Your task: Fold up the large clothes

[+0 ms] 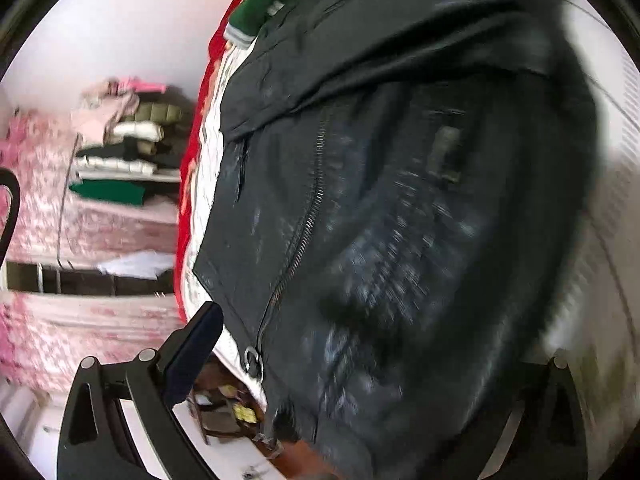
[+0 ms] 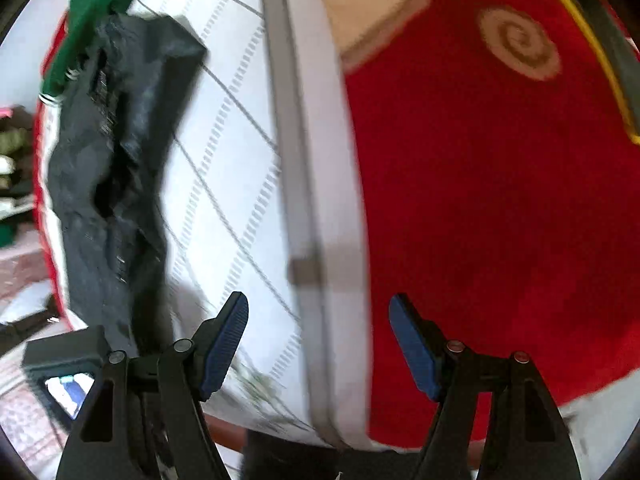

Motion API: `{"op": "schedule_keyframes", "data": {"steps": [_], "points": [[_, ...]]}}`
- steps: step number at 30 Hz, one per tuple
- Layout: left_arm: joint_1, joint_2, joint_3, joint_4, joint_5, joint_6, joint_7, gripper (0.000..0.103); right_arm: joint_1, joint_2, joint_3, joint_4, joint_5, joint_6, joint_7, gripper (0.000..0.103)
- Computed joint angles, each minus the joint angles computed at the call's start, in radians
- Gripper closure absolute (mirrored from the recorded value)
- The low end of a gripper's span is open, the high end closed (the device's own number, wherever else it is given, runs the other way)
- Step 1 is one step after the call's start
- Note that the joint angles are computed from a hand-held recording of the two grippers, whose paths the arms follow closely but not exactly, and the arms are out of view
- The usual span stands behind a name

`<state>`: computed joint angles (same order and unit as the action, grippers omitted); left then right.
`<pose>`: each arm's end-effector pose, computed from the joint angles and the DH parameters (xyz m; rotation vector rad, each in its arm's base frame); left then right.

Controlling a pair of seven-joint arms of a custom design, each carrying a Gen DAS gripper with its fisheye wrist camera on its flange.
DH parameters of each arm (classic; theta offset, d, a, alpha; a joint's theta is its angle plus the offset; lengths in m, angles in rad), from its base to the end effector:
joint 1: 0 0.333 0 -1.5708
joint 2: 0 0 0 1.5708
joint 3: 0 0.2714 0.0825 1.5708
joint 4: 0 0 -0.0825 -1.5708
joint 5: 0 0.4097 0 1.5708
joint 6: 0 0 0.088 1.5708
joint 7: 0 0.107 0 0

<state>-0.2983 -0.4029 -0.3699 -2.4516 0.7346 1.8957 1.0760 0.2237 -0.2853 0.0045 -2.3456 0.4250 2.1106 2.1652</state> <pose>0.3869 -0.2374 0.3928 -1.2507 1.9918 0.4519 0.4811 0.1314 0.3980 -1.3919 2.5699 0.4797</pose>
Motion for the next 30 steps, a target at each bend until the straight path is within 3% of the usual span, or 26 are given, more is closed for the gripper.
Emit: {"op": "schedule_keyframes", "data": {"steps": [1, 2, 3, 4, 6, 8, 12, 14, 15, 16, 17, 18, 20, 24, 27, 30], "points": [[0.004, 0.002, 0.010, 0.003, -0.006, 0.013, 0.003, 0.004, 0.004, 0.005, -0.004, -0.006, 0.025, 0.047, -0.024, 0.028], [0.004, -0.011, 0.021, -0.004, -0.015, 0.034, 0.012, 0.019, 0.009, 0.014, -0.005, -0.012, 0.050, 0.107, -0.050, 0.028], [-0.002, -0.037, 0.035, -0.018, -0.040, 0.063, 0.033, 0.047, 0.015, 0.023, -0.007, -0.014, 0.071, 0.147, -0.069, 0.028], [-0.008, -0.057, 0.038, -0.026, -0.061, 0.081, 0.049, 0.062, 0.032, 0.040, -0.020, -0.017, 0.124, 0.217, -0.119, 0.028], [-0.011, -0.106, 0.036, -0.051, -0.071, 0.114, 0.069, 0.082, 0.066, 0.060, -0.046, -0.025, 0.245, 0.315, -0.203, 0.028], [-0.005, -0.136, 0.040, -0.058, -0.090, 0.140, 0.097, 0.094, 0.121, 0.113, -0.081, -0.012, 0.462, 0.413, -0.342, 0.028], [0.014, -0.159, 0.041, -0.057, -0.115, 0.163, 0.163, 0.096, 0.101, 0.284, -0.037, 0.108, 0.902, 0.435, -0.636, 0.028], [0.028, -0.170, 0.051, -0.063, -0.125, 0.194, 0.190, 0.097, 0.080, 0.347, -0.008, 0.166, 1.042, 0.426, -0.718, 0.028], [0.032, -0.174, 0.058, -0.068, -0.136, 0.211, 0.210, 0.097, 0.083, 0.393, 0.018, 0.211, 1.109, 0.447, -0.753, 0.030], [0.037, -0.170, 0.057, -0.063, -0.146, 0.218, 0.221, 0.098, 0.069, 0.414, 0.036, 0.236, 1.135, 0.451, -0.772, 0.039], [0.039, -0.170, 0.058, -0.061, -0.160, 0.224, 0.233, 0.098, 0.083, 0.441, 0.036, 0.268, 1.090, 0.483, -0.728, 0.074], [0.036, -0.178, 0.079, -0.063, -0.189, 0.239, 0.272, 0.098, 0.062, 0.457, 0.070, 0.289, 1.034, 0.510, -0.674, 0.080], [0.036, -0.185, 0.097, -0.048, -0.244, 0.242, 0.318, 0.098, 0.064, 0.456, 0.085, 0.306, 0.940, 0.555, -0.559, 0.084], [0.056, -0.208, 0.190, 0.004, -0.392, 0.238, 0.486, 0.099, 0.078, 0.417, 0.100, 0.353, 0.587, 0.574, -0.255, 0.086], [0.091, -0.174, 0.248, 0.086, -0.499, 0.202, 0.588, 0.099, 0.109, 0.446, 0.070, 0.490, 0.286, 0.471, -0.011, 0.087], [0.131, -0.078, 0.328, 0.218, -0.628, 0.154, 0.713, 0.098, 0.110, 0.566, 0.083, 0.752, -0.009, 0.319, 0.167, 0.088]]}}
